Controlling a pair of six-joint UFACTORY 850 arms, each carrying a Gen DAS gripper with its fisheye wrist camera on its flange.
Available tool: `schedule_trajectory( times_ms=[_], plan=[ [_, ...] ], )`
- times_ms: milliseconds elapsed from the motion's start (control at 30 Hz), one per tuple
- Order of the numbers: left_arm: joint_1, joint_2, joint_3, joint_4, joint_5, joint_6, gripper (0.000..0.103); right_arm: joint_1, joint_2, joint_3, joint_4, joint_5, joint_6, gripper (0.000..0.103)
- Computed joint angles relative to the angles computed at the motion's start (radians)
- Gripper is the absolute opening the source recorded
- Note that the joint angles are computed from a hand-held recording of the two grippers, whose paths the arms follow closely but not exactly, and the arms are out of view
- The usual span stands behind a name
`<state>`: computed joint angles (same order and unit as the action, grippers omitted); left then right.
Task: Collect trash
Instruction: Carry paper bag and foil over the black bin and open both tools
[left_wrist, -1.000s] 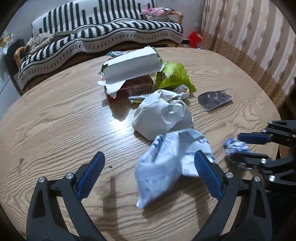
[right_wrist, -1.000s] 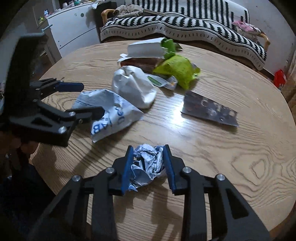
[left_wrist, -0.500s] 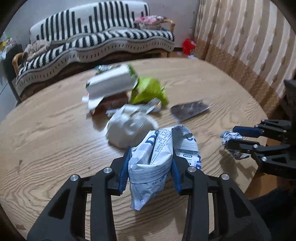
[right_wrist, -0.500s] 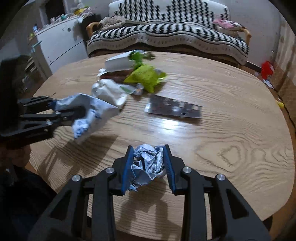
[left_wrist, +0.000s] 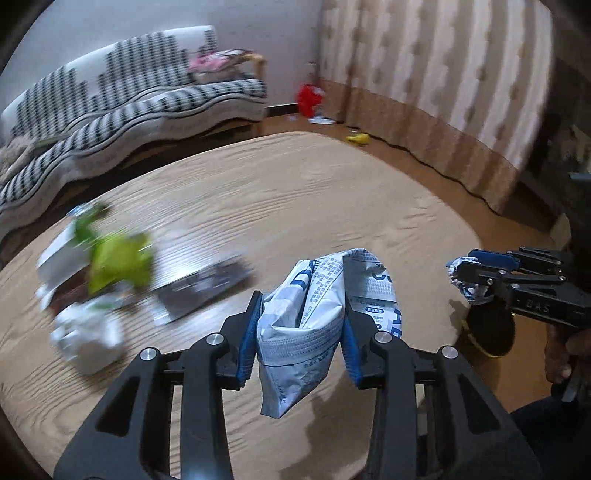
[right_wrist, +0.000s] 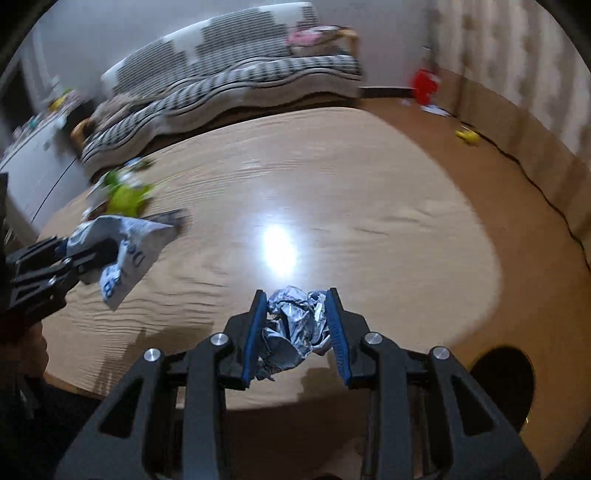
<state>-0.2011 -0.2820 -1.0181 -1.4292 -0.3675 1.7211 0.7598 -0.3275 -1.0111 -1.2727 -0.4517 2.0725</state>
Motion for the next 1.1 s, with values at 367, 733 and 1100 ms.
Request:
schedule_trajectory(
  times_ms=[367,733,1100],
  plan=[
    [-0.327,-0.090,-0.072,-0.111,0.011,0.039,0.038,-0.095,0.352,0.443,-0.043,-0.137,0.332,0.033],
    [-0.566,-0.285,-0.193,-0.021,0.045,-0.025,0.038,-0.336,0.546,0.793,-0.059,0.034,0.530,0.034],
    [-0.622,-0.420,-0.325,0.162,0.039,-0.208,0.038,-0.482,0.467,0.833,-0.294,0.182,0.735,0.035]
  ],
)
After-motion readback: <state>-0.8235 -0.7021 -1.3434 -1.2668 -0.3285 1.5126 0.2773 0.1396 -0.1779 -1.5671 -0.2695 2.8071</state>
